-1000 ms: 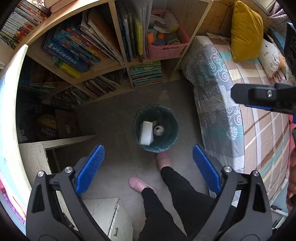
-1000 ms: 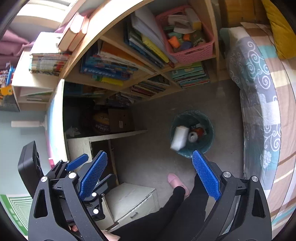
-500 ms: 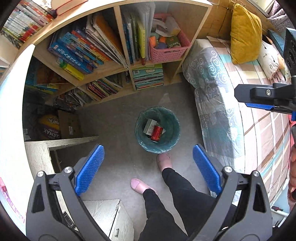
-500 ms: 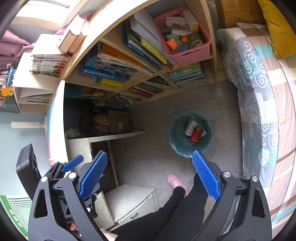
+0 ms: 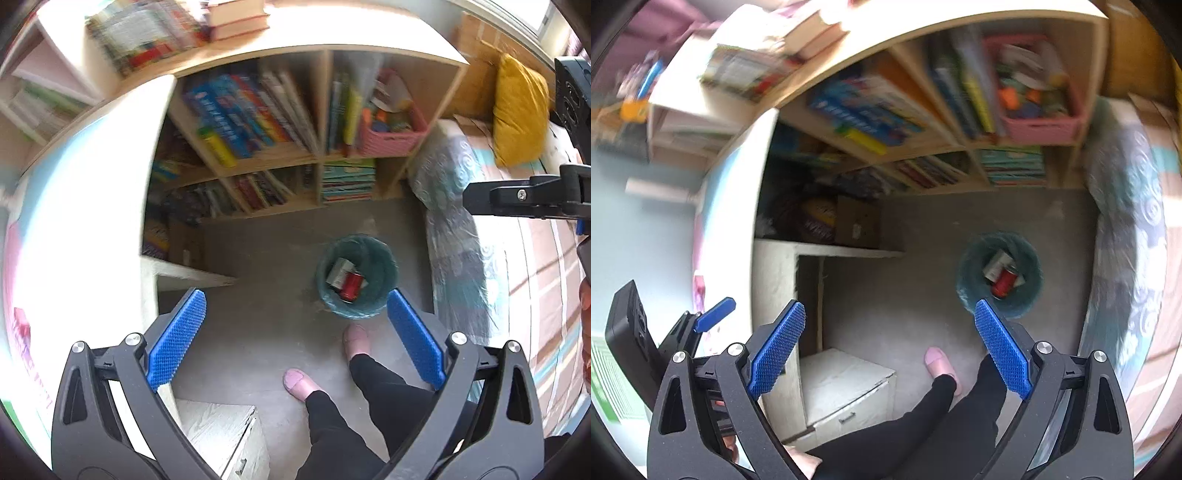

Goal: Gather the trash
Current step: 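Open both tools to drop the card and can into the wastebasket, then move both tools back over the table toward the remaining items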

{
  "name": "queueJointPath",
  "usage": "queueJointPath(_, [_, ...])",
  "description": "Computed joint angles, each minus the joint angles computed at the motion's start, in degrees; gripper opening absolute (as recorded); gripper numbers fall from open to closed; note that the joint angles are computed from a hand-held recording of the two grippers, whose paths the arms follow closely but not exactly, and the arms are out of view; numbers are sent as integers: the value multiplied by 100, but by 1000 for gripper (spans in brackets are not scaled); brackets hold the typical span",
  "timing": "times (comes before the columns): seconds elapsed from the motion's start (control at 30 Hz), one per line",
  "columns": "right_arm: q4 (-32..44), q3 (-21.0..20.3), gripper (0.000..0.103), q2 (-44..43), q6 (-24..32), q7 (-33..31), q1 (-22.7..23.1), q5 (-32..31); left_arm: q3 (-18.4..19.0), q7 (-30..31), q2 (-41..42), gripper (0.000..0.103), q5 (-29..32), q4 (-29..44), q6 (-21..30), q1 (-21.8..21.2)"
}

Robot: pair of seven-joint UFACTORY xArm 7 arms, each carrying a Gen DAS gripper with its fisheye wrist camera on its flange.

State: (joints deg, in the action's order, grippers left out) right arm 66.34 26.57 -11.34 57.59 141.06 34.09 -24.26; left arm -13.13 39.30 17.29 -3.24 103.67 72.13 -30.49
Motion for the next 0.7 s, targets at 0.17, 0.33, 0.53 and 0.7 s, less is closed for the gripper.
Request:
queueJointPath(0.17, [754,-208,93,699,-113,-681,9,-332,190,70,-38,96,36,153,-62,299])
queueJointPath(0.33, [1786,-582,93,1565,-125,-1567,279,-490,349,-58,6,96,47,323,-99,611])
queueJointPath(0.53, [3335,-977,93,2695,89,-2796,637,-434,502,-415,-16,96,44,331,-269,966])
queueJointPath(0.7, [5090,-1240,93,3822,555,-3966,946,-230,592,-574,-33,96,58,327,-397,1235])
